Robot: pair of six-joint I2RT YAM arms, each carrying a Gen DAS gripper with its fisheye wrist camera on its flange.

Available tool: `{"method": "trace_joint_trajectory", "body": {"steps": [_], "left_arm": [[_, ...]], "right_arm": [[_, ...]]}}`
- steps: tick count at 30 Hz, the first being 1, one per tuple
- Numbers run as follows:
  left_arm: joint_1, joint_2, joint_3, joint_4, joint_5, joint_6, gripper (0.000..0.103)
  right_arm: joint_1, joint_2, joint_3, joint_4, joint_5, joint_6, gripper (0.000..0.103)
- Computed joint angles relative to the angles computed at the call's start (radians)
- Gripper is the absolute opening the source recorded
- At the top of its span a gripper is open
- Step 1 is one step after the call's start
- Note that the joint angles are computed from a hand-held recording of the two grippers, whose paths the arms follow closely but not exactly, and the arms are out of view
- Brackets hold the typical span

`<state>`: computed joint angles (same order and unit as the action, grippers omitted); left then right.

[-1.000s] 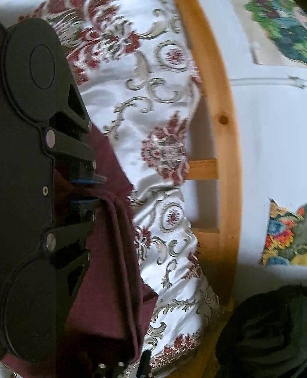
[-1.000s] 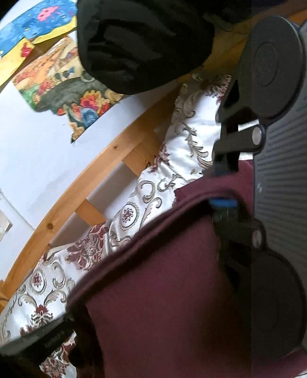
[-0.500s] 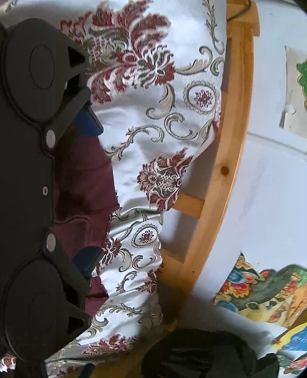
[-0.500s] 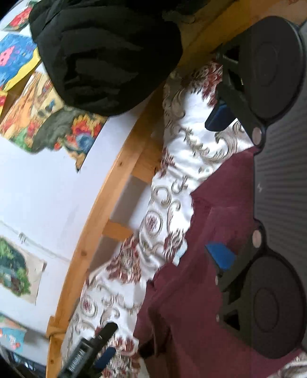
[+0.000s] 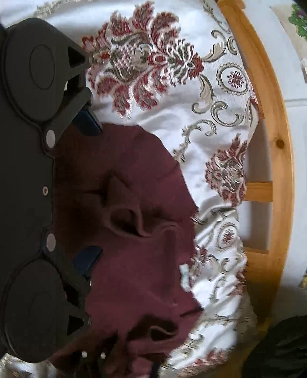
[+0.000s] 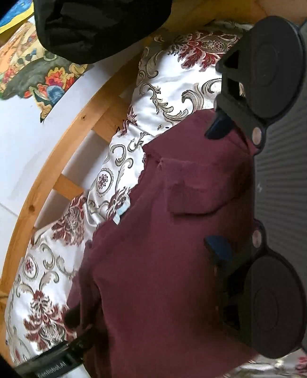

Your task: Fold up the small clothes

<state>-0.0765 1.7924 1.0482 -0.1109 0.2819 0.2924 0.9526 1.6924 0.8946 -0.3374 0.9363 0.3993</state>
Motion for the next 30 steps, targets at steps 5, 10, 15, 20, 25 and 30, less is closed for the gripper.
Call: {"method": "trace_joint_trajectory", "body": {"steps": [5,10,15,20,25,30], "left_arm": [[0.014,0.03,0.003,0.098,0.052,-0.047,0.065],[0.045,0.054,0.033,0.099,0.156,-0.108,0.019],[0.072,-0.006,-0.043,0.221,0.201,-0.148,0.012],[0.098,-0.06,-0.117,0.37,0.157,-0.189,0.006],[0.108,-0.026,-0.092,0.401,0.091,-0.237,0.005],[0.088,0.072,-0.014,0.374,0.036,-0.253,0.003]], "right_arm": [[-0.023,0.007,0.016,0.032,-0.036,-0.028,0.034],[-0.016,-0.026,-0.017,0.071,0.004,-0.053,0.015],[-0.02,-0.074,-0.048,0.08,0.081,-0.04,0.007],[-0.047,-0.124,-0.078,0.073,0.167,0.014,0.005],[-0.093,-0.151,-0.126,0.117,0.176,0.012,0.005],[-0.125,-0.112,-0.12,0.088,0.133,0.055,0.005]]}}
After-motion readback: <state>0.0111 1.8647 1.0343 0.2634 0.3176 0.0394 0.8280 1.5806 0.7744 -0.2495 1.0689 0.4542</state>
